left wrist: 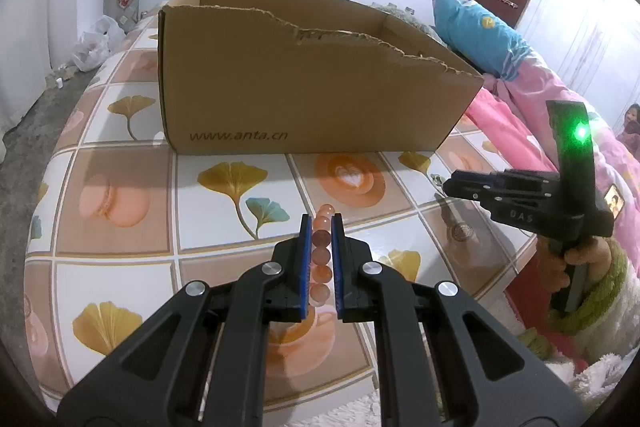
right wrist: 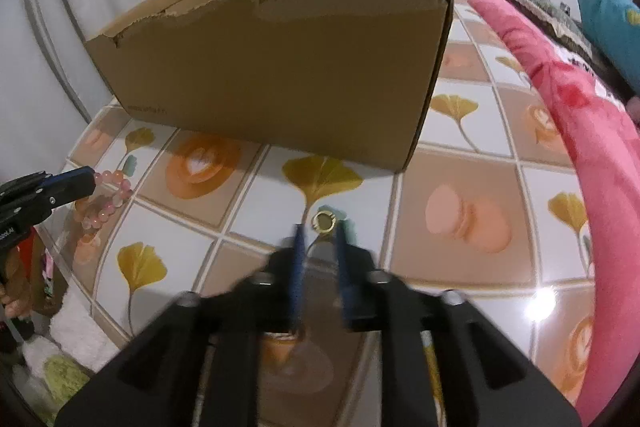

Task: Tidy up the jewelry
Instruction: 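Carry the bracelet and ring over the box with both tools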

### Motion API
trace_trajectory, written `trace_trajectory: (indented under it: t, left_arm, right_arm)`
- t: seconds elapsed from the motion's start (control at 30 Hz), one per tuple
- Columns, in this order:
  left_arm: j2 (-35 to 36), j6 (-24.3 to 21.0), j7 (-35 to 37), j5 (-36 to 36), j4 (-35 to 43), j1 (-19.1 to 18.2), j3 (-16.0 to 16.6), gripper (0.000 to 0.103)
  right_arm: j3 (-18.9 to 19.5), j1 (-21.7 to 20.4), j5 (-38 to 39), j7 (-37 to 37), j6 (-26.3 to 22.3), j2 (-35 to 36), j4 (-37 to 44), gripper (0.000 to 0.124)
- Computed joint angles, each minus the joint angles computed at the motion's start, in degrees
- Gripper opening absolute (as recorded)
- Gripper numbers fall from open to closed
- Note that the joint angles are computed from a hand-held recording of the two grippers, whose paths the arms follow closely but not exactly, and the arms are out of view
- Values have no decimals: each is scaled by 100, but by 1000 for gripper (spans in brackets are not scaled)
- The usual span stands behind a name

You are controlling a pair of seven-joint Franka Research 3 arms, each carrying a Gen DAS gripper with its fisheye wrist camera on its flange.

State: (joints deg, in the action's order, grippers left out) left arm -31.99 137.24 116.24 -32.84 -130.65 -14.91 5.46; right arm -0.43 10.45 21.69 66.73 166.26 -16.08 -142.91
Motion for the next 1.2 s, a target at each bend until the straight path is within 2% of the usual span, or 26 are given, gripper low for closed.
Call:
trace_trajectory:
  t: [0.23, 0.33, 0.43, 0.73, 0.93, 1.2]
  left_arm:
    - [48, -9, 0, -10, 11, 28, -2, 9]
    - [74, -9, -26, 31, 23, 56, -31, 9]
    - [107, -2, -72, 61, 41, 74, -63, 9]
    - [75, 66, -215, 244, 56, 106, -141, 9]
    - [-118, 113, -244, 297, 87, 57, -67, 9]
    - [-156, 28, 113, -215, 680, -338, 243, 9]
  right_arm:
    - [-199, 122, 36, -915, -209, 280, 302, 26]
    - [-343, 226, 419, -1548, -513, 380, 501, 25]
    - [-418, 243, 868, -2135, -904, 479, 712, 13]
    - [-374, 66, 1857, -2793, -1062, 506, 796, 12]
    - [-480, 126, 2692, -3185, -1083, 59, 551, 12]
    - [-703, 444, 3938, -3757, -1036, -725, 452, 12]
